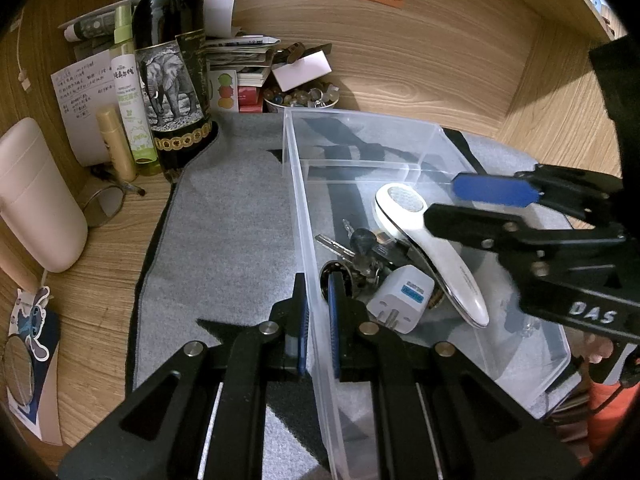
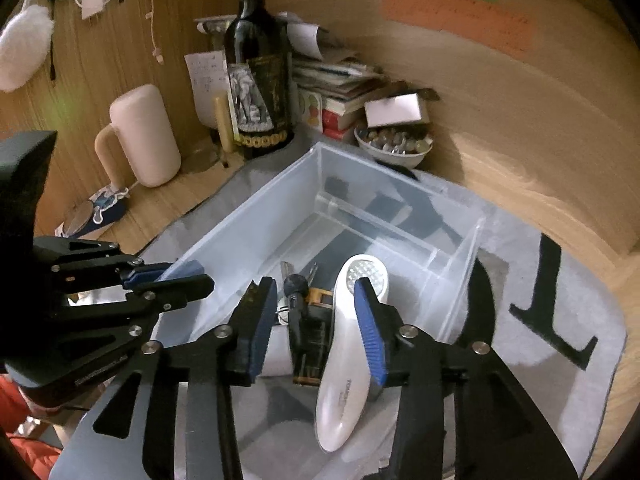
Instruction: Organize rigid objects
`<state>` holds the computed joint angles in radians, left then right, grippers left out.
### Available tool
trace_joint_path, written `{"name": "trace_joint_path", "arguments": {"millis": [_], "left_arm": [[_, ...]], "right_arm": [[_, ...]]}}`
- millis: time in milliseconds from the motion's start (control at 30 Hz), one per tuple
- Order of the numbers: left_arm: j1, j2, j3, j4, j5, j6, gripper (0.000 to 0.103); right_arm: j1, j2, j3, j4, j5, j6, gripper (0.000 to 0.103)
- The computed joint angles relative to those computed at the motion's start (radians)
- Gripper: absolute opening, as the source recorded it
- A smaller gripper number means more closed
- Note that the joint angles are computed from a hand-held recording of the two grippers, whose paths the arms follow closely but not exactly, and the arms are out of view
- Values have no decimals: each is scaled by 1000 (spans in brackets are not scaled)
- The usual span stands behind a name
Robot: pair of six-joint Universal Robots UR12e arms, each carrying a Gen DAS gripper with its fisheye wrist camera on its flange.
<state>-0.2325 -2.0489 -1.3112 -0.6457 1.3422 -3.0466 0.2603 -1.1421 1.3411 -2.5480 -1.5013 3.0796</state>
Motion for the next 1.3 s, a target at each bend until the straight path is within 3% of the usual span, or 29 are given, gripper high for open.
{"name": "trace_joint_path", "arguments": {"millis": [167, 400, 467, 600, 867, 1133, 1300], "left_arm": [[0, 0, 1, -1, -1, -2, 8], [2, -1, 2, -3, -2, -2, 8], [2, -1, 2, -3, -1, -1, 8], [3, -1, 2, -3, -2, -2, 8], [2, -1, 0, 2, 4, -4, 8], [2, -1, 1, 2, 4, -3, 8], [2, -2, 0, 2, 3, -3, 8]], "right_arm": [[-7, -24, 33, -54, 4, 22, 70], [-18, -59, 76, -103, -27, 60, 71], [-23, -72, 95, -122, -41, 76, 78], [-32, -102, 140, -149, -94, 98, 80], [-64, -145, 213, -80, -131, 183, 80], [-86, -155, 267, 15, -65, 277, 80], [-84, -154, 292, 18, -66, 264, 80]]}}
